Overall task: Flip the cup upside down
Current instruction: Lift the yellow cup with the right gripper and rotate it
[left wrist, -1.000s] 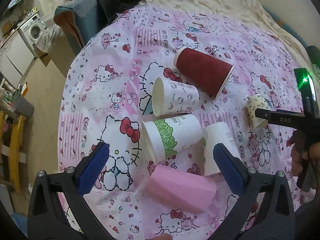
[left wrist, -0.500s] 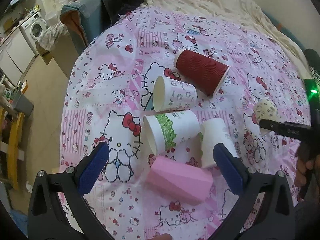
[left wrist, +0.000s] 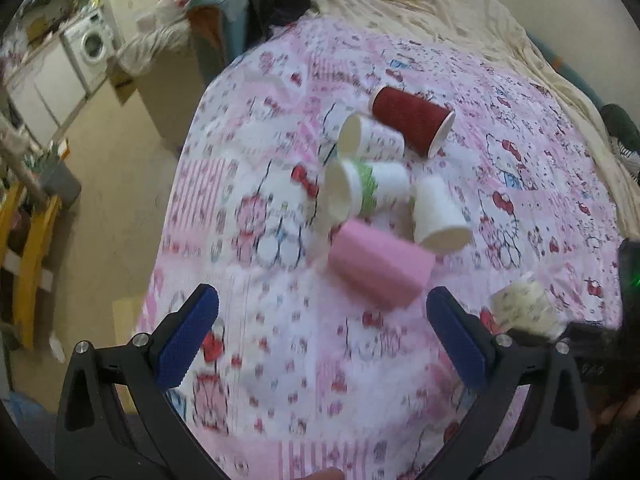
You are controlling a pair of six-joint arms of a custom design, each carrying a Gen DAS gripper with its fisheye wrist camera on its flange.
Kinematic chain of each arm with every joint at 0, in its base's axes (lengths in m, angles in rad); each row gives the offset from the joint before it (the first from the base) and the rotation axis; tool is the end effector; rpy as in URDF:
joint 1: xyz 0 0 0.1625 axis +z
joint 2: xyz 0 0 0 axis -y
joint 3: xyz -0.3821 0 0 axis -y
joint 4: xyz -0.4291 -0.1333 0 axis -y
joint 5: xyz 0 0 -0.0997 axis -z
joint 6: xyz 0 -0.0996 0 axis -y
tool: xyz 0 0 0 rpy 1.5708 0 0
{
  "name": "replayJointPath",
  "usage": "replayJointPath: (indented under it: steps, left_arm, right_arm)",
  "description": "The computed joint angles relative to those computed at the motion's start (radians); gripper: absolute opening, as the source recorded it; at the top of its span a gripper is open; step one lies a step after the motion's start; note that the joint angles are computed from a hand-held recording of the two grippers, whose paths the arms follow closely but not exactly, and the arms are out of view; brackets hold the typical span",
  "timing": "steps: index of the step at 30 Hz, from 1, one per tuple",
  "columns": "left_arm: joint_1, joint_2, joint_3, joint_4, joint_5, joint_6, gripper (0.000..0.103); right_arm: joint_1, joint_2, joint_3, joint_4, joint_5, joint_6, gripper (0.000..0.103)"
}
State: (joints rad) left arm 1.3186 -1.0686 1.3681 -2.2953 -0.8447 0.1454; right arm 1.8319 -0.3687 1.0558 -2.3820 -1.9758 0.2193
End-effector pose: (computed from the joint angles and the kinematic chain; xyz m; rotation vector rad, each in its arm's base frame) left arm 0.0146 -0.7426 0.3441 0.2791 2.3746 -0.5617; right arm 0.2970 -0.7471 -0.0505 0.0225 -2.7621 0.3016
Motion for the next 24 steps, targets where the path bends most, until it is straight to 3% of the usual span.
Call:
replayJointPath:
  steps: [8,17,21,24]
  left_arm:
    - [0.025,-0.067,0.092,0.011,-0.019,-0.082,0.103]
    - [0.012,-0.069,0.125,-0.072,-0.007,-0.022,0.103]
    - [0.013,-0.062,0.117,-0.059,-0.014,-0.027,0.103]
    - [0.008,-0.064,0.126,-0.074,-0.010,-0.014,0.103]
  right_arm:
    - [0.011,0.009,0.119,-0.071,0.069,0.090,0.070]
    - [0.004,0.013,0.148,-0.122,0.087,0.113,0.073]
    - [-0.001,-0.006,0.159,-0.107,0.095,0.132,0.088]
    - [0.003,-0.006,0.154,-0.099,0.084,0.112,0.088]
